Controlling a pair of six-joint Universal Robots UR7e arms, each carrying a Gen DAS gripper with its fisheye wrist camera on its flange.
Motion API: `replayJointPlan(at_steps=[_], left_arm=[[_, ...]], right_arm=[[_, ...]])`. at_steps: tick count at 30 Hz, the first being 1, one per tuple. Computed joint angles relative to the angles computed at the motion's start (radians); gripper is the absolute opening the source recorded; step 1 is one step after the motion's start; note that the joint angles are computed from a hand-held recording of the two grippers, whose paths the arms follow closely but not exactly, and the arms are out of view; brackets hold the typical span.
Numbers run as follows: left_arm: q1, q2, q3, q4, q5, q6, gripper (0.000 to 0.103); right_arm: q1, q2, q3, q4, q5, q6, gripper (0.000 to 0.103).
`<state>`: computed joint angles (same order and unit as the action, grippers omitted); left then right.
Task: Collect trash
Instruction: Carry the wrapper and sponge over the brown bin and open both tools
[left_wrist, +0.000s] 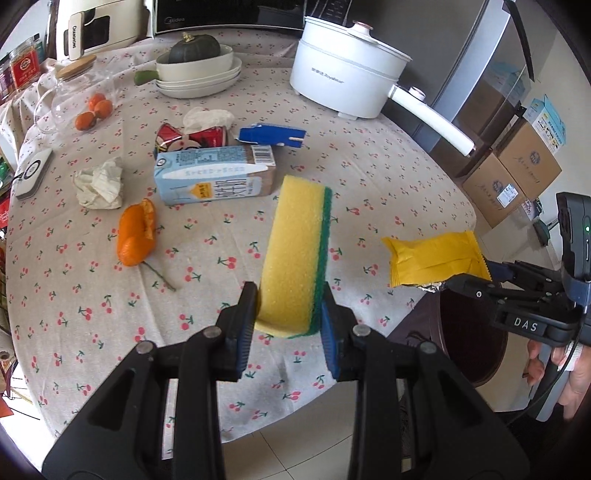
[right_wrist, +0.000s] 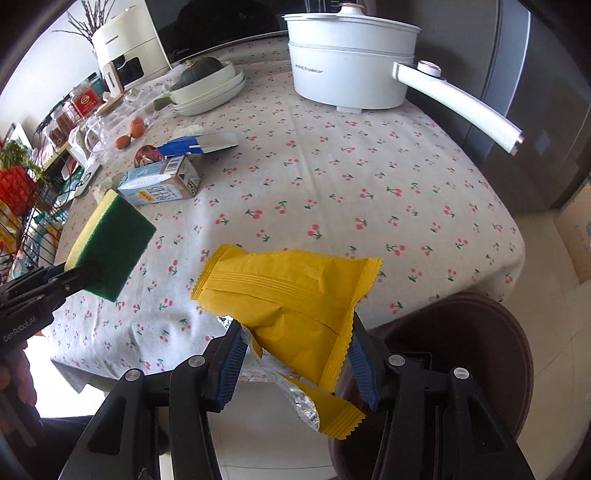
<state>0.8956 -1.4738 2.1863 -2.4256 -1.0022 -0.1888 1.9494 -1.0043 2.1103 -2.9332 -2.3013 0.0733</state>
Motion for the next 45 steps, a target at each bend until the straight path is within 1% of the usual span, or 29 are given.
replayJointPlan(at_steps=[7, 16, 19, 24, 28, 30, 31, 32, 33, 37, 39, 41, 45], left_arm=[[-0.062, 0.070, 0.023, -0.049, -0.057, 0.008, 0.034], [-0.140, 0.184, 0.044, -0.101, -0.167, 0.038, 0.034], [-0.154, 0.225, 0.045, -0.129, -0.214, 0.047, 0.034], [-0.166, 0.281, 0.043, -0.165, -0.290, 0.062, 0.034], [-0.180, 0.310, 0.046, -0.187, -0.307, 0.092, 0.035], [-0.192, 0.320, 0.045, -0.178, -0.286, 0.101, 0.044], [-0.199, 0.320, 0.049, -0.178, -0.265, 0.098, 0.063], [-0.208, 0.319, 0.059, -0.194, -0.236, 0.091, 0.080], [-0.215, 0.315, 0.070, -0.213, -0.209, 0.087, 0.084], [-0.225, 0.310, 0.070, -0.190, -0.151, 0.088, 0.085], [-0.223, 0.306, 0.070, -0.182, -0.126, 0.086, 0.088], [-0.222, 0.300, 0.071, -0.171, -0.103, 0.078, 0.092], [-0.216, 0.283, 0.073, -0.161, -0.076, 0.067, 0.095]], right_arm=[[-0.053, -0.140, 0.128, -0.036, -0.026, 0.028, 0.053], [-0.157, -0.342, 0.298, -0.078, -0.050, 0.040, 0.053], [-0.196, -0.399, 0.340, -0.082, -0.052, 0.038, 0.053], [-0.248, -0.465, 0.392, -0.088, -0.061, 0.017, 0.053], [-0.279, -0.503, 0.415, -0.086, -0.057, 0.009, 0.053], [-0.286, -0.519, 0.420, -0.081, -0.054, 0.008, 0.053], [-0.288, -0.524, 0.420, -0.078, -0.052, 0.009, 0.053], [-0.286, -0.529, 0.422, -0.074, -0.052, 0.014, 0.053], [-0.286, -0.531, 0.420, -0.073, -0.050, 0.015, 0.053], [-0.282, -0.526, 0.412, -0.078, -0.045, 0.011, 0.053], [-0.281, -0.518, 0.409, -0.084, -0.041, 0.011, 0.054], [-0.275, -0.512, 0.407, -0.082, -0.041, 0.013, 0.054], [-0.270, -0.499, 0.400, -0.083, -0.042, 0.019, 0.054]])
